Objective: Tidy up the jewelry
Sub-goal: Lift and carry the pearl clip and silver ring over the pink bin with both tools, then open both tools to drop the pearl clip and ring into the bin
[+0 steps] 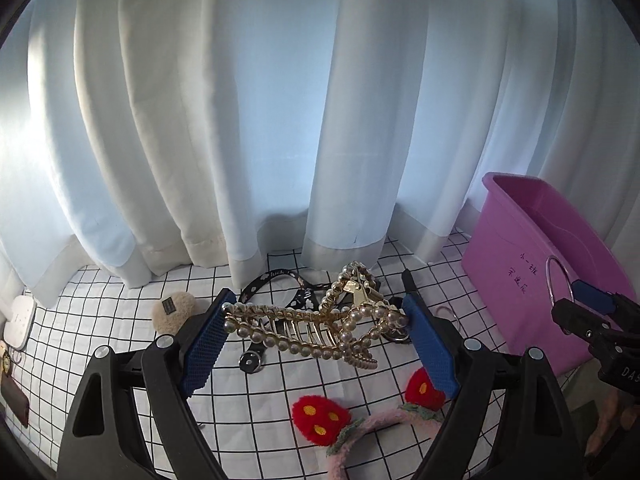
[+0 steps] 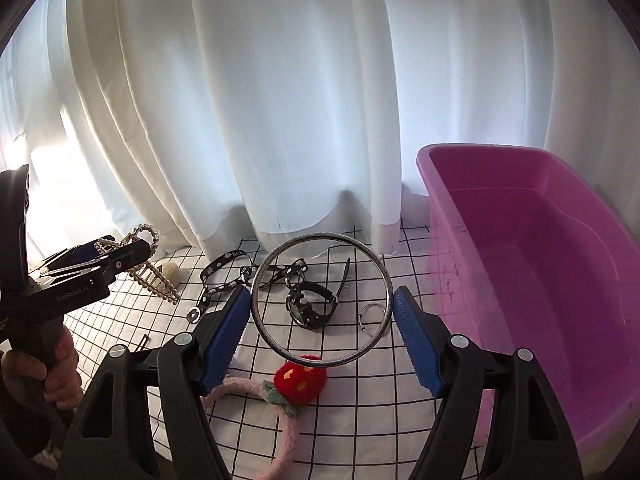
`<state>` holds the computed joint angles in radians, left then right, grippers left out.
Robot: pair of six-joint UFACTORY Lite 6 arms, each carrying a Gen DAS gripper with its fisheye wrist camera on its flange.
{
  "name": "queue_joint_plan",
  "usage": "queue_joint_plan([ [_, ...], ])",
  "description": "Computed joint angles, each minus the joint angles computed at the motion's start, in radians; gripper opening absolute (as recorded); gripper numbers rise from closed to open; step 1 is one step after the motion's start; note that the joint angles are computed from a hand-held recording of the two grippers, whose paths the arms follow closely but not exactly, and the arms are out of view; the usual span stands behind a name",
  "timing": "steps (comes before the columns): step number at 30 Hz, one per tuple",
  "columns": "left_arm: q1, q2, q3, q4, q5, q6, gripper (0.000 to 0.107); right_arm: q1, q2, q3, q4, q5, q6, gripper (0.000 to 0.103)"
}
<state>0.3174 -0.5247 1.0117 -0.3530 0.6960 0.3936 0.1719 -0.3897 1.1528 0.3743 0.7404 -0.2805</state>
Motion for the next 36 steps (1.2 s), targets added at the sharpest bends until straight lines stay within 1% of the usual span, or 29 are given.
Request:
queue_joint_plan([
  [3,-0.209,0.055,0.082,0.127,-0.045,-0.178,0.082,-0.166,-0.002,0.062,0.100,0.065,-0.119,0.071],
  [7,-0.462,0.185,0.215,0.272,-0.083,-0.404,0.082,-0.426,0.039,0.157,0.227,0.159,-0.286,0.071],
  [11,-0.674,0.361,0.392,0.377,-0.098,-0.550,0.082,-0.641,0.120,0.244,0.302,0.220,-0.409,0.071],
  [14,-0.795,0.526,0.569,0.447,-0.079,-0.636,0.082,-0.758,0.211,0.306,0.337,0.259,-0.471,0.071],
  [16,-0.842,0.641,0.692,0.432,-0.060,-0.639,0.082,-0.807,0.264,0.329,0.348,0.272,-0.495,0.071],
  [19,-0.894,0.829,0.906,0.426,-0.001,-0.645,0.082,-0.850,0.343,0.376,0.343,0.286,-0.507,0.071],
  [23,-0.932,1.006,1.092,0.429,0.065,-0.675,0.082,-0.882,0.408,0.398,0.330,0.295,-0.524,0.071],
  [25,-0.941,1.072,1.154,0.438,0.082,-0.688,0.082,-0.910,0.434,0.411,0.334,0.314,-0.544,0.071],
  [29,-0.965,1.163,1.248,0.476,0.130,-0.727,0.082,-0.911,0.461,0.393,0.326,0.305,-0.569,0.071],
  [33,-0.962,1.214,1.293,0.479,0.161,-0.740,0.082,-0.904,0.474,0.375,0.319,0.296,-0.581,0.071],
  [36,-0.966,1.251,1.332,0.496,0.182,-0.764,0.084,-0.872,0.487,0.388,0.279,0.267,-0.566,0.071],
])
